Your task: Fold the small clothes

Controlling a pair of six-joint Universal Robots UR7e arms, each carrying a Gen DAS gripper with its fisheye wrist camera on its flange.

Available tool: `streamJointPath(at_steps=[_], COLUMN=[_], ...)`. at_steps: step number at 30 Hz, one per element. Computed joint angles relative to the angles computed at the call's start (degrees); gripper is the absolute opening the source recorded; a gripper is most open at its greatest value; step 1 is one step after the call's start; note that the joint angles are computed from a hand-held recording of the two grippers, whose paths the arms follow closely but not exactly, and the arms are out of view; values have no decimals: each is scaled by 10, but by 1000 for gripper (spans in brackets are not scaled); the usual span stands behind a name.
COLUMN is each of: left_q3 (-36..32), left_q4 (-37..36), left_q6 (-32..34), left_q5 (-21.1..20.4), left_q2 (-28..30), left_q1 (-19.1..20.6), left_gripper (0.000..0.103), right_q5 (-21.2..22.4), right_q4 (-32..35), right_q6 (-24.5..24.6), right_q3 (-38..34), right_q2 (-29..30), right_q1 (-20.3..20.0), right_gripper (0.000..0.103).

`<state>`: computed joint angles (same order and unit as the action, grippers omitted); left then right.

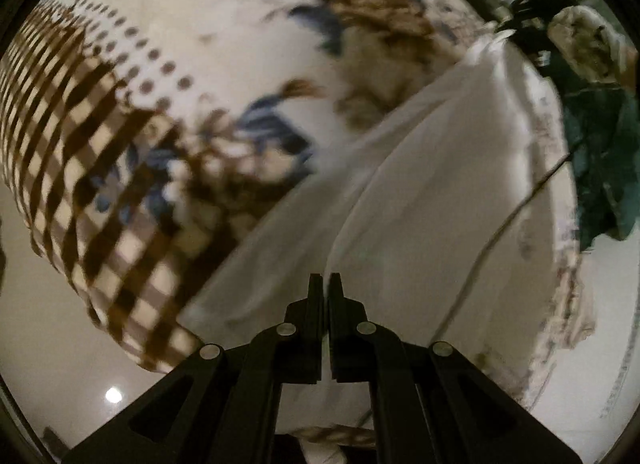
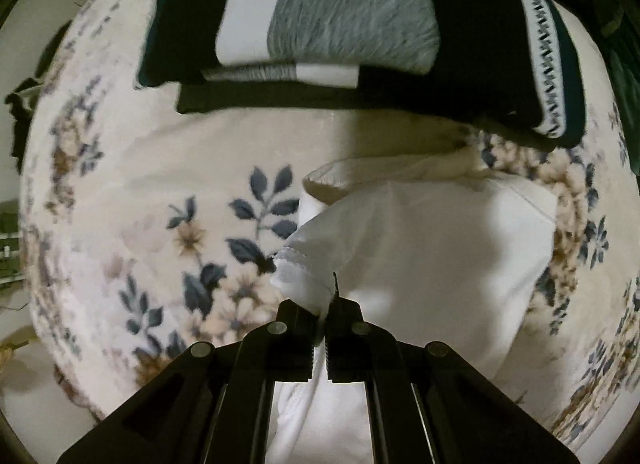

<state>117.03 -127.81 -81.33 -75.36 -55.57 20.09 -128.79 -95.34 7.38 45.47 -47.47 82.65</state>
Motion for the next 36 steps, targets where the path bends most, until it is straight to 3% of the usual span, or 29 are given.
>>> streamJointPath(at_steps=[3,5,6,7,8,10,12,16,21,22,24,29,36], left_q3=[38,56,52,51,56,60,59,26,-16,-26,-34,-44,-73], left_q4=[-27,-30,-3,11,3,-19,-34,-8,37,50,60,72,105], left_q6=[-18,-32,-32,-27,-19,2,27,106,179,188,200,181,188], left_q5=[-34,-37,-35,-32,-31,-36,-41,-70,-89,-85,-69,-48,-46], left_q2=[-29,-56,-66,-74,-83,-92,-91,-58,-3,8,16,1,5], left_q1=[20,21,19,17,15,16,17,28,33,30,20,2,4], left_gripper=[3,3,6,14,19,49,54,54,53,40,3,2,3], right_q5=[15,72,110,148,171,205,205,160,176,183,197,229,274], right_q4=[23,44,41,15,-13,-49,-66,-72,-53,-52,-59,-92,-73], right_q6=[23,41,42,41,41,39,25,7,24,21,18,-15,-45], right_q3=[-16,-32,-28,-3,25,83,154,339,566,607,678,802,864], right_q2=[13,10,0,-24,-48,-102,-166,-318,-496,-527,-580,-679,-757], right_q1=[-8,-19,-25,-31,-34,-41,-45,-57,-128,-146,-181,-247,-284], right_gripper=[5,24,50,67,69,69,69,69,69,69,69,69,69])
